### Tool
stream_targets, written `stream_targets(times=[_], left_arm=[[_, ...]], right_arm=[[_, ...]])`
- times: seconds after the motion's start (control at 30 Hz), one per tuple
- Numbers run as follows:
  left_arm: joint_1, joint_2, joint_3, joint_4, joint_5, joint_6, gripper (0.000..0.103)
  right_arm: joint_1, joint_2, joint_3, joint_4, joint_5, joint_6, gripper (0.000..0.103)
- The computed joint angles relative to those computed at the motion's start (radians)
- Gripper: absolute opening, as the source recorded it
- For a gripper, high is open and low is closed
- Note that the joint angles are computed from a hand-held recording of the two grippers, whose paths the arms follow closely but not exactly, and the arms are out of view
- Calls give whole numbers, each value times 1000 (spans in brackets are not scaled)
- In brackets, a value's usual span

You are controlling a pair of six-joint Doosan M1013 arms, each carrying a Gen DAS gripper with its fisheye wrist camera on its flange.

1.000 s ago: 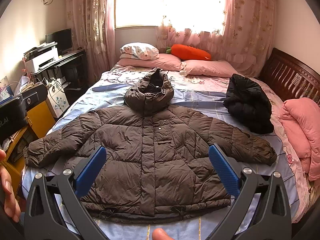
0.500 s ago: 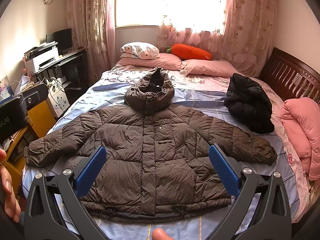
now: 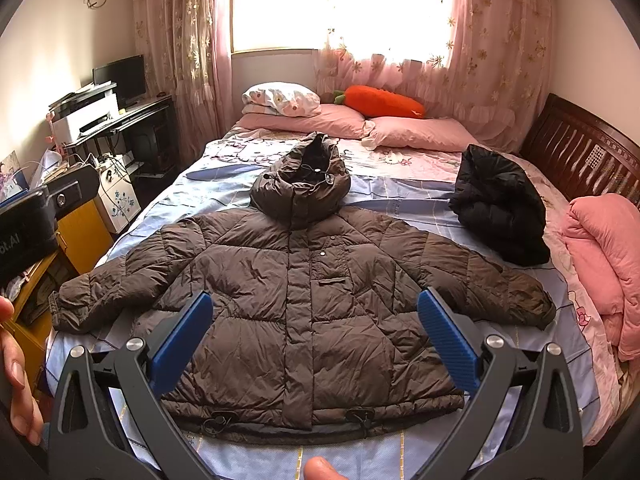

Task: Fold large clothes

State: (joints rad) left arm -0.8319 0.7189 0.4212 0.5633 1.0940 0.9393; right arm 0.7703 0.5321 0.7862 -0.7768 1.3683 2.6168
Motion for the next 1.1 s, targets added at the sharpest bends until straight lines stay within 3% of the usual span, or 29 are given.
stream_targets(times=[1.1], left_arm=[[-3,-5,31,-6,-3,-4,101]], right_arm=[[4,11,-1,9,21,-6,102]])
